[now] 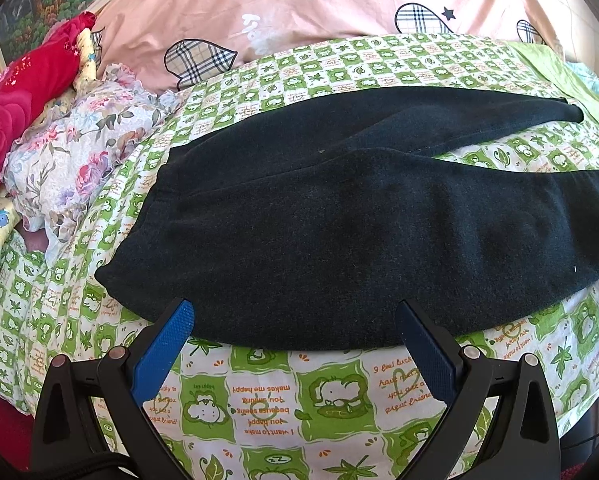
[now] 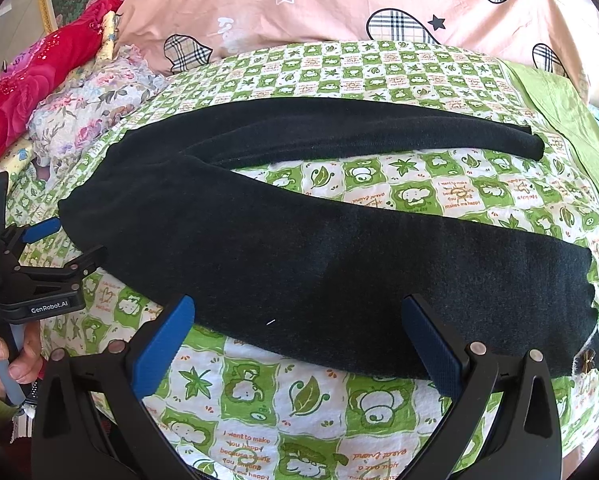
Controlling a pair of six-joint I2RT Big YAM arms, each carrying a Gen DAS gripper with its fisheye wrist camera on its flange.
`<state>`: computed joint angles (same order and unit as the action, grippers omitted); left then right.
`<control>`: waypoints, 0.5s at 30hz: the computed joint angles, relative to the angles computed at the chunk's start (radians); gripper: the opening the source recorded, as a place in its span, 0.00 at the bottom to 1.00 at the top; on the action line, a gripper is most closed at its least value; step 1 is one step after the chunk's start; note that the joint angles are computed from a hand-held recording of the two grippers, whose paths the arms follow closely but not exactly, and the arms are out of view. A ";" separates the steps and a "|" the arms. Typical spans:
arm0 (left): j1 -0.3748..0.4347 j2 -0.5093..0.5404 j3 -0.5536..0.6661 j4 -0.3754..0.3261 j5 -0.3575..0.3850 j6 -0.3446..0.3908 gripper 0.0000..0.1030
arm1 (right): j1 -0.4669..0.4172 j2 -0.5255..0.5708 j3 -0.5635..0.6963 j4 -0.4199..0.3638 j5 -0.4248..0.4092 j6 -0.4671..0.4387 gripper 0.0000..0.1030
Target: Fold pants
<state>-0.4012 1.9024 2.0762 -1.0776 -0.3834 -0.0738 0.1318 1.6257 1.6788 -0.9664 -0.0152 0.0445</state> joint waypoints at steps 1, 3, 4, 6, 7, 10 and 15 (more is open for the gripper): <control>0.000 -0.001 -0.003 0.003 0.001 0.001 0.98 | 0.001 0.000 0.000 0.000 0.002 0.001 1.00; 0.000 -0.001 -0.002 0.004 -0.001 0.001 0.98 | 0.001 0.000 0.001 -0.001 0.004 0.002 1.00; 0.000 -0.001 -0.001 0.002 -0.002 0.002 0.98 | 0.001 -0.001 -0.001 0.001 0.004 0.001 1.00; 0.000 0.000 -0.001 0.003 -0.002 0.002 0.98 | 0.001 -0.001 -0.001 0.001 0.003 0.002 1.00; 0.000 -0.001 -0.003 0.005 -0.001 0.002 0.98 | 0.001 -0.001 -0.001 0.001 0.002 0.002 1.00; -0.001 -0.001 -0.003 0.007 0.000 0.001 0.98 | 0.005 0.000 0.004 -0.001 0.004 0.003 1.00; -0.003 -0.001 -0.006 0.012 0.001 -0.002 0.98 | 0.011 0.000 0.012 -0.007 0.006 0.005 1.00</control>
